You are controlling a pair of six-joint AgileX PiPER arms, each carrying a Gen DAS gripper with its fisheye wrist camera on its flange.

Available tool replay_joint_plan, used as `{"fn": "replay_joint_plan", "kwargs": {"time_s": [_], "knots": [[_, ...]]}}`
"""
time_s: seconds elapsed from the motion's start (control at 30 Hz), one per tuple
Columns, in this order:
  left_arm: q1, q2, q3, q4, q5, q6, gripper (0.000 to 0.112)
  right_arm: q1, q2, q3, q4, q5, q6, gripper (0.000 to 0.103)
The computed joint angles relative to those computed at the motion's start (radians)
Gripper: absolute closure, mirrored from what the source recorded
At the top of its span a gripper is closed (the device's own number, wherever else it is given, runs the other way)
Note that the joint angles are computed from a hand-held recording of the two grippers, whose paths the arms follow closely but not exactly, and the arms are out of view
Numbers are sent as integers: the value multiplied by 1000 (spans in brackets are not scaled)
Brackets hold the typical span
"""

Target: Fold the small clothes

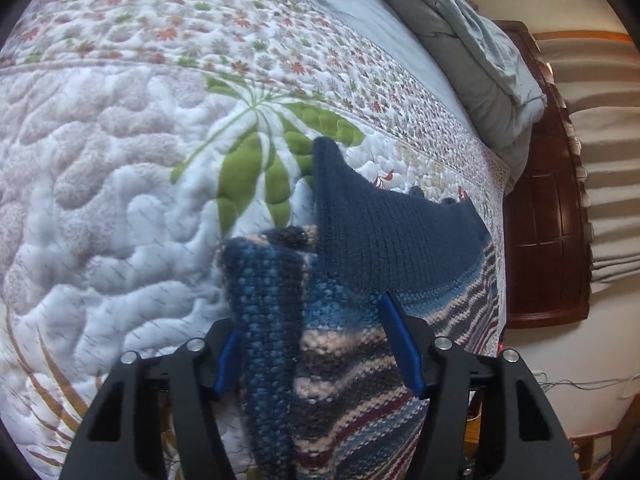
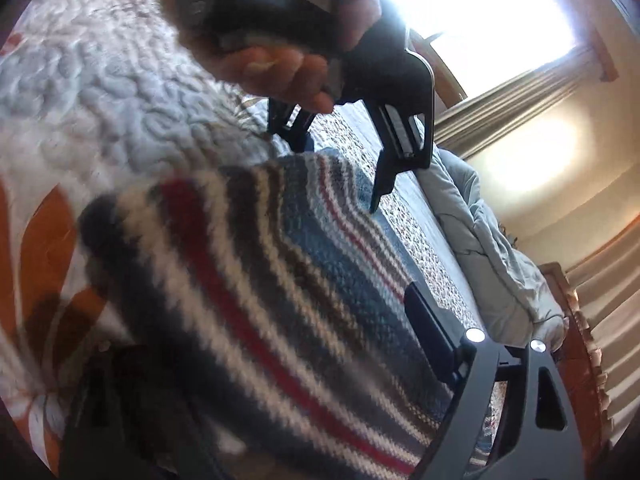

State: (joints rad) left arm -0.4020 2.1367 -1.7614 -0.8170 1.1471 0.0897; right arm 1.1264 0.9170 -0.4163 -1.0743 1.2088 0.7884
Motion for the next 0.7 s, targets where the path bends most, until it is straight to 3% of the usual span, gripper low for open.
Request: {"fn": "replay_joint_plan", "kwargs": {"time_s": [0.07, 0.13, 0.17, 0.2, 0.4, 0.7], "knots": [[-11, 6, -18, 16, 0, -10, 50, -10, 15, -8, 1, -11, 12, 23], [-19, 5, -24, 37, 0, -8, 63, -37, 0, -17, 34, -38, -19, 37], [-22, -3, -14, 51, -10, -10, 73, -41, -5, -18, 56, -46, -30, 53], [-24, -4, -13, 53, -17, -13, 82, -55, -6, -18, 67, -60, -39, 61], [-42, -24, -25, 104, -25, -67, 86, -69, -33, -50, 122, -69, -53, 83], [-90, -56, -163, 251, 49, -245, 88, -141, -135, -163, 235, -52, -204, 90]]}}
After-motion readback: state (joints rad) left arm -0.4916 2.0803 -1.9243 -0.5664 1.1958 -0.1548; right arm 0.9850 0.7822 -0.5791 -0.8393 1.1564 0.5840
